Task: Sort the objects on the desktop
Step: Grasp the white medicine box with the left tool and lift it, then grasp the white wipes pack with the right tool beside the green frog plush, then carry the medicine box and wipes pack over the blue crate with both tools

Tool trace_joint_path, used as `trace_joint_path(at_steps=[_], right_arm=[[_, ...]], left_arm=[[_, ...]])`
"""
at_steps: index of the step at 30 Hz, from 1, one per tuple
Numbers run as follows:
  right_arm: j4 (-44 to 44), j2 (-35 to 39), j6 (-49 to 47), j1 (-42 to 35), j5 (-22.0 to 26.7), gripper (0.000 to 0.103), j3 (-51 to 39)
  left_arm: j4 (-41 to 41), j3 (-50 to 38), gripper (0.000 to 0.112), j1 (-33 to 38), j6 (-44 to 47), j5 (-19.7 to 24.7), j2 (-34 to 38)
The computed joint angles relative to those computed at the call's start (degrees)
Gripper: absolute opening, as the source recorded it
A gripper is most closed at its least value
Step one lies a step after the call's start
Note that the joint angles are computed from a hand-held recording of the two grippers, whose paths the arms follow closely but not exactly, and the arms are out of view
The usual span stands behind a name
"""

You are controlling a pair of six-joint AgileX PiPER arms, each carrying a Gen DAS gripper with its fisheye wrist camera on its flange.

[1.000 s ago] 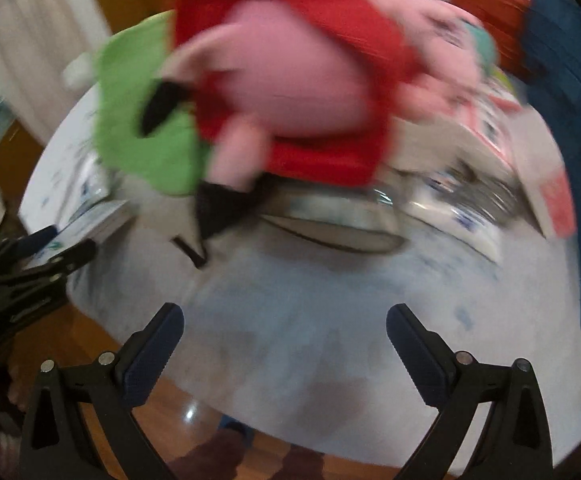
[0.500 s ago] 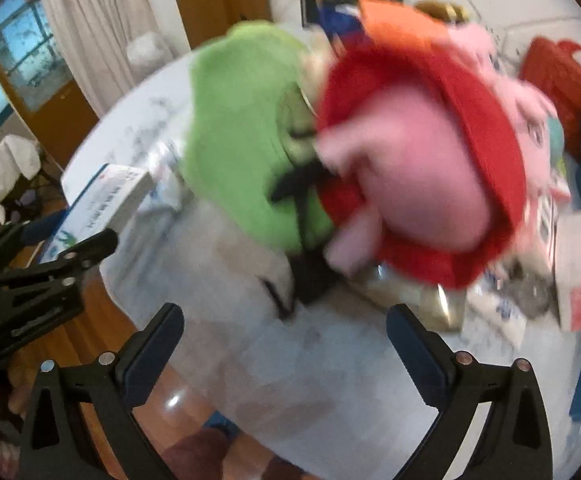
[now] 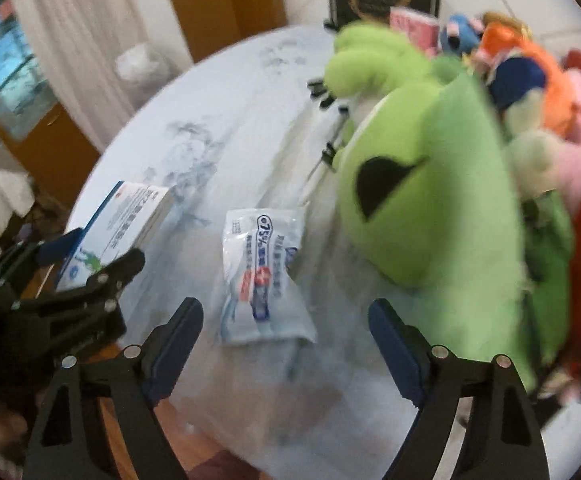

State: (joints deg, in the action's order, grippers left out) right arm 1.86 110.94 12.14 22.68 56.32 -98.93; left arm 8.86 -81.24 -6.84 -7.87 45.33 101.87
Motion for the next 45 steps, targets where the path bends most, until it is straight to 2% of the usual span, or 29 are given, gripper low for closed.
trace_joint_path(at_steps=[5, 11, 12, 13, 14, 15, 19, 24, 32, 36, 41, 45], right_arm=[[-5.96, 8.24, 6.16, 2.85, 5.06, 0.087, -9.63], [-7.71, 11.11, 8.8, 3.3, 6.23, 0.087, -11.21], [-7.24, 11.21, 8.46, 3.2, 6.03, 0.078, -10.94], [-6.19, 11.56, 7.63, 3.0, 6.24, 0.055, -11.08], [-7.21, 11.46, 8.04, 3.44, 6.22, 0.053, -11.06], [-7.62, 11.43, 7.95, 3.72, 6.61, 0.044, -11.4], [-8.27, 9.58, 7.89, 4.51, 6.81, 0.04, -12.11], [-11.11, 5.05, 7.92, 5.31, 6.66, 0.039, -13.03], [-17.48, -6.26, 10.9, 5.17, 5.55, 0.039, -10.75], [-21.99, -11.51, 12.02, 3.54, 6.69, 0.039, -10.22], [-24.57, -22.28, 11.67, -1.57, 5.76, 0.039, -2.67], [-21.55, -29.73, 5.73, -10.3, 4.24, 0.039, 1.55]], left_arm=[[-4.82, -0.05, 0.071, 2.51, 7.07, -1.23, 2.93], [-7.78, -0.42, 0.071, 4.03, 12.16, -1.46, 3.65], [-8.33, -0.61, 0.071, 4.2, 12.8, -1.34, 3.59], [-8.43, -0.96, 0.071, 4.23, 13.22, -1.23, 3.43], [-8.25, -0.91, 0.071, 4.18, 13.29, -1.31, 3.11], [-8.01, -0.97, 0.071, 4.16, 13.36, -1.29, 2.75], [-8.48, -1.92, 0.071, 4.84, 13.81, -0.59, 1.14], [-8.24, -5.16, 0.071, 4.66, 12.76, 0.25, -1.87], [-8.27, -12.86, 0.071, -0.87, 9.97, 3.05, -7.0], [-6.26, -16.6, 0.071, -6.84, 6.93, 3.99, -8.71], [0.65, -22.09, 0.072, -17.95, -0.46, 5.94, -8.82], [8.49, -28.67, 0.071, -28.44, -8.81, 9.34, -5.88]])
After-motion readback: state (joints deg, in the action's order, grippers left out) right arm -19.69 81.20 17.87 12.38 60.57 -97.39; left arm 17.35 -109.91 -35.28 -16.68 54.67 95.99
